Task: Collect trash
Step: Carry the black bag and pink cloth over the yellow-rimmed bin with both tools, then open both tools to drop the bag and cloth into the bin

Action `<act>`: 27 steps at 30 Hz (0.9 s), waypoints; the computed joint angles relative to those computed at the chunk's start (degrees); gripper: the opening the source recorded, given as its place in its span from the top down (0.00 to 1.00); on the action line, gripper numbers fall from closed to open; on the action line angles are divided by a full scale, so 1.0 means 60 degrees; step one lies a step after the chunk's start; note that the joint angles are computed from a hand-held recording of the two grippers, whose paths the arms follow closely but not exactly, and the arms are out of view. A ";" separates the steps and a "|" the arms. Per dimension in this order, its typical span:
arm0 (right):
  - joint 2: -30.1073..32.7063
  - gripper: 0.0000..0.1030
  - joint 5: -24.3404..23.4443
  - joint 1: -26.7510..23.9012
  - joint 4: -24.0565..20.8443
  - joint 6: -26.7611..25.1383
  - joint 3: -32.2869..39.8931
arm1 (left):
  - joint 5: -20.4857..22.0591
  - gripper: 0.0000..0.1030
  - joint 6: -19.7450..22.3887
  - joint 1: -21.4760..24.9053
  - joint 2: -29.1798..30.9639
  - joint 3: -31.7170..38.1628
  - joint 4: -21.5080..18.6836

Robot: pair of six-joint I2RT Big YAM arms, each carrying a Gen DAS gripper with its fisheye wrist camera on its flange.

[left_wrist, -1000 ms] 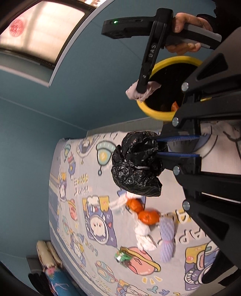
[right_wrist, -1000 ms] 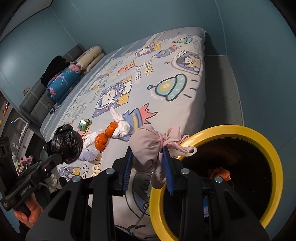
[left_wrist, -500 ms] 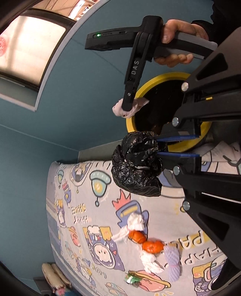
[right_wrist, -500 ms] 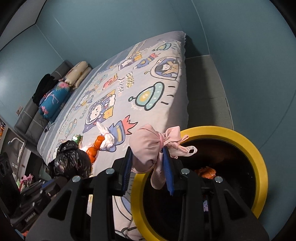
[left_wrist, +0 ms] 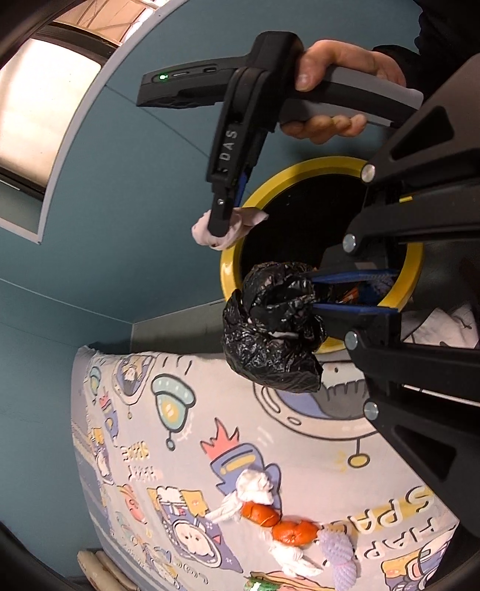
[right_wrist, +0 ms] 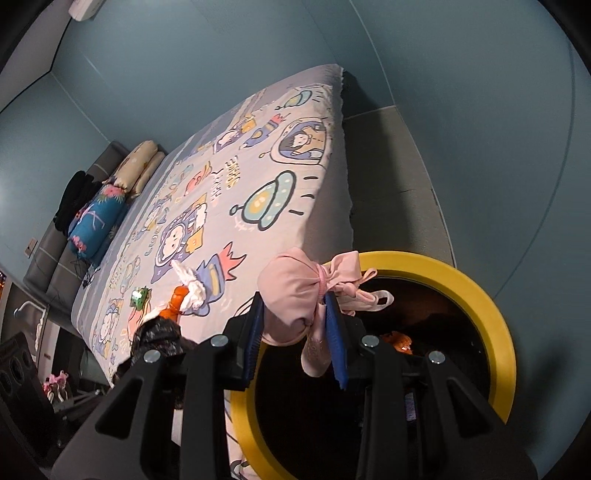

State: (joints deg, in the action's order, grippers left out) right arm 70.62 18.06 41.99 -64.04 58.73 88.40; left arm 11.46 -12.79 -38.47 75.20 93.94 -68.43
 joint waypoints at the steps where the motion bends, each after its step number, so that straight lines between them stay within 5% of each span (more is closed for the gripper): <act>1: -0.0026 0.71 -0.0016 -0.0018 0.0006 0.0025 -0.0036 | 0.0016 0.91 -0.0001 -0.0035 0.0027 -0.0022 -0.0008; 23: -0.0328 0.66 -0.0315 -0.0365 0.0305 0.0417 -0.0700 | 0.0223 0.90 -0.0031 -0.0515 0.0277 -0.0287 -0.0047; 27: -0.0403 0.65 -0.0287 -0.0364 0.0364 0.0426 -0.0755 | 0.0219 0.84 0.0014 -0.0595 0.0248 -0.0307 -0.0016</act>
